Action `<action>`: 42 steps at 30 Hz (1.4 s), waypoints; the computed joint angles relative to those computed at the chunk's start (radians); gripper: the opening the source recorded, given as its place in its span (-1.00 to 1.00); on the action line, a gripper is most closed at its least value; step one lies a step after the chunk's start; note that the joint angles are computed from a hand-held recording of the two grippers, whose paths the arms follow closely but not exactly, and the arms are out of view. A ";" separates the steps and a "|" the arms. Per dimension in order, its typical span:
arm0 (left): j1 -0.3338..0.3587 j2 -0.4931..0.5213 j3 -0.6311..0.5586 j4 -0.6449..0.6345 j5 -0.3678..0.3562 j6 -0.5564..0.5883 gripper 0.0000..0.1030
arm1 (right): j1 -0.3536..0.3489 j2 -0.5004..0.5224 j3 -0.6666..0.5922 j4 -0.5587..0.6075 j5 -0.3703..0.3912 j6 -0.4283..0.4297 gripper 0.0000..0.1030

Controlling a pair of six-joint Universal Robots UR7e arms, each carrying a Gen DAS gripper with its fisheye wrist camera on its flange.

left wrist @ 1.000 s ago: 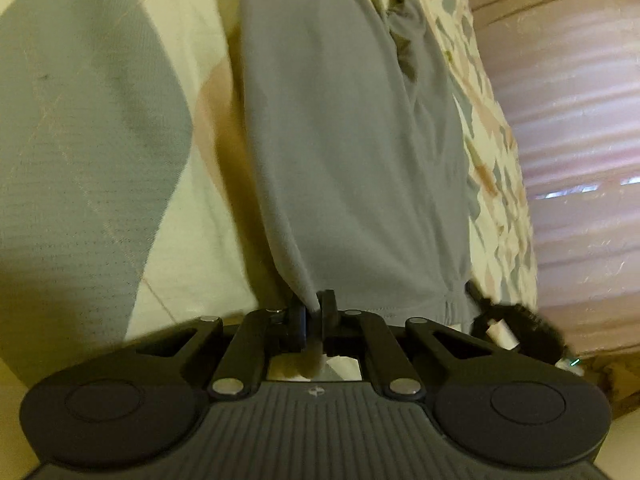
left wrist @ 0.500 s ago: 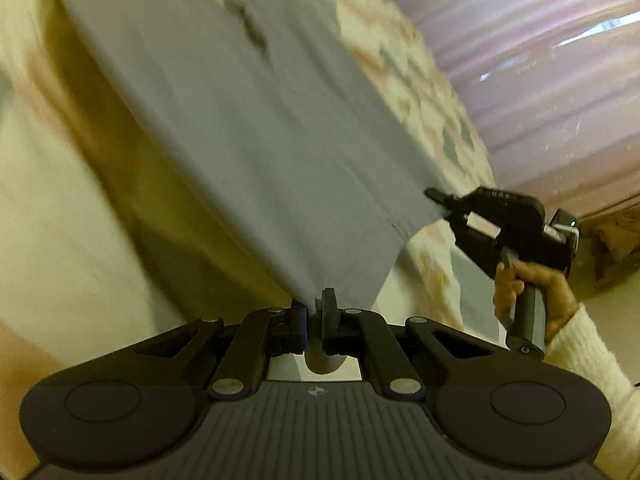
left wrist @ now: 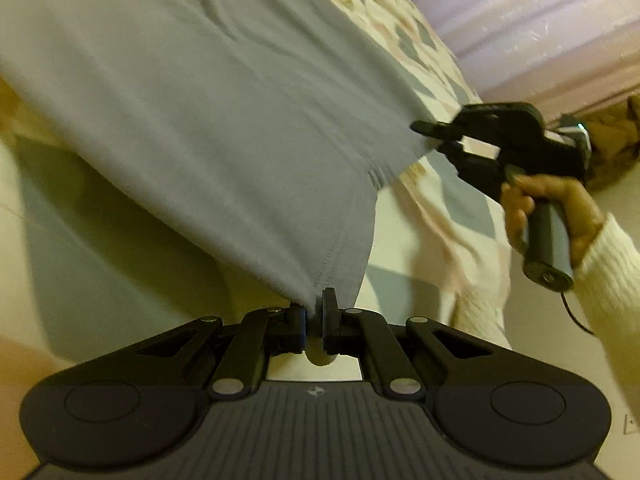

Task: Fold clothes
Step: 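Lower the hoodie onto the quilt and open both grippers, then smooth the spread hoodie flat on the quilt with both open grippers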

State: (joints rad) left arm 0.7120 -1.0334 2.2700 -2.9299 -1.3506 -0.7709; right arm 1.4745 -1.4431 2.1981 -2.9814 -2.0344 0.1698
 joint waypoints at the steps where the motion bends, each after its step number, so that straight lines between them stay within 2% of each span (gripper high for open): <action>1: -0.008 0.016 -0.004 0.003 -0.001 0.002 -0.93 | -0.006 0.002 0.006 -0.001 -0.017 -0.003 -0.92; 4: -0.012 0.045 -0.016 0.003 -0.010 0.000 -0.93 | -0.021 0.002 0.021 0.008 -0.038 0.025 -0.86; 5: -0.013 0.037 0.000 0.001 -0.011 -0.011 -0.91 | -0.024 0.003 0.020 0.023 -0.044 0.037 -0.71; 7: 0.008 0.028 -0.006 0.060 -0.036 -0.040 -0.76 | -0.022 0.008 0.014 0.054 -0.074 0.061 -0.25; 8: 0.025 0.024 -0.014 0.096 -0.065 -0.052 -0.64 | 0.002 0.019 0.002 0.067 -0.141 0.063 0.19; 9: 0.039 0.012 -0.015 0.126 -0.102 -0.051 -0.63 | 0.029 0.032 -0.009 0.077 -0.212 0.064 0.54; 11: 0.039 -0.040 -0.005 0.186 -0.145 0.003 -0.63 | 0.096 0.058 -0.021 0.063 -0.369 0.053 0.59; 12: 0.031 -0.079 0.002 0.221 -0.153 0.033 -0.63 | 0.117 0.061 -0.021 0.045 -0.405 0.033 0.59; 13: 0.030 -0.122 0.009 0.253 -0.159 0.052 -0.63 | 0.139 0.052 -0.010 0.012 -0.398 0.023 0.59; 14: 0.036 -0.169 0.014 0.286 -0.158 0.056 -0.63 | 0.151 0.030 0.006 -0.012 -0.352 0.019 0.59; 16: 0.063 -0.270 0.013 0.364 -0.102 0.041 -0.63 | 0.179 0.007 0.027 -0.019 -0.285 0.064 0.61; 17: 0.083 -0.317 0.002 0.419 -0.047 0.028 -0.63 | 0.191 0.002 0.035 -0.019 -0.252 0.093 0.61; 21: 0.204 -0.464 -0.103 0.606 0.230 -0.010 -0.61 | 0.239 0.066 0.031 -0.019 -0.132 0.203 0.61; 22: 0.243 -0.484 -0.150 0.639 0.317 0.007 -0.58 | 0.251 0.103 0.017 -0.020 -0.106 0.231 0.61; 25: 0.358 -0.482 -0.289 0.628 0.502 0.117 -0.31 | 0.286 0.235 -0.040 -0.043 -0.019 0.285 0.61; 27: 0.443 -0.445 -0.399 0.572 0.555 0.208 -0.23 | 0.327 0.359 -0.111 -0.064 0.001 0.317 0.61; 30: 0.594 -0.340 -0.601 0.467 0.505 0.363 0.04 | 0.384 0.532 -0.237 -0.076 -0.019 0.376 0.61; 32: 0.700 -0.240 -0.765 0.434 0.403 0.424 0.10 | 0.432 0.628 -0.323 -0.057 -0.075 0.456 0.61; 35: 0.831 -0.073 -1.030 0.488 0.239 0.428 0.15 | 0.487 0.766 -0.465 0.020 -0.161 0.632 0.61; 36: 0.865 -0.027 -1.113 0.529 0.187 0.422 0.18 | 0.499 0.804 -0.512 0.057 -0.166 0.679 0.61; 38: 0.913 0.063 -1.262 0.611 0.081 0.408 0.19 | 0.521 0.873 -0.611 0.140 -0.182 0.713 0.61; 39: 0.933 0.107 -1.338 0.655 0.022 0.403 0.08 | 0.530 0.899 -0.656 0.190 -0.197 0.717 0.61; 40: 0.942 0.143 -1.404 0.701 -0.007 0.407 -0.09 | 0.537 0.920 -0.693 0.228 -0.209 0.715 0.61; 41: 0.941 0.169 -1.452 0.729 0.002 0.435 -0.76 | 0.545 0.940 -0.728 0.257 -0.219 0.714 0.61; 42: 0.932 0.175 -1.469 0.716 0.020 0.504 -1.00 | 0.552 0.954 -0.756 0.274 -0.227 0.715 0.61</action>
State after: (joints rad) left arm 1.6443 -0.8582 0.8007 -2.2137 -1.3311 -0.2665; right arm 2.0267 -0.4888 1.4425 -2.7073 -2.2618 0.8844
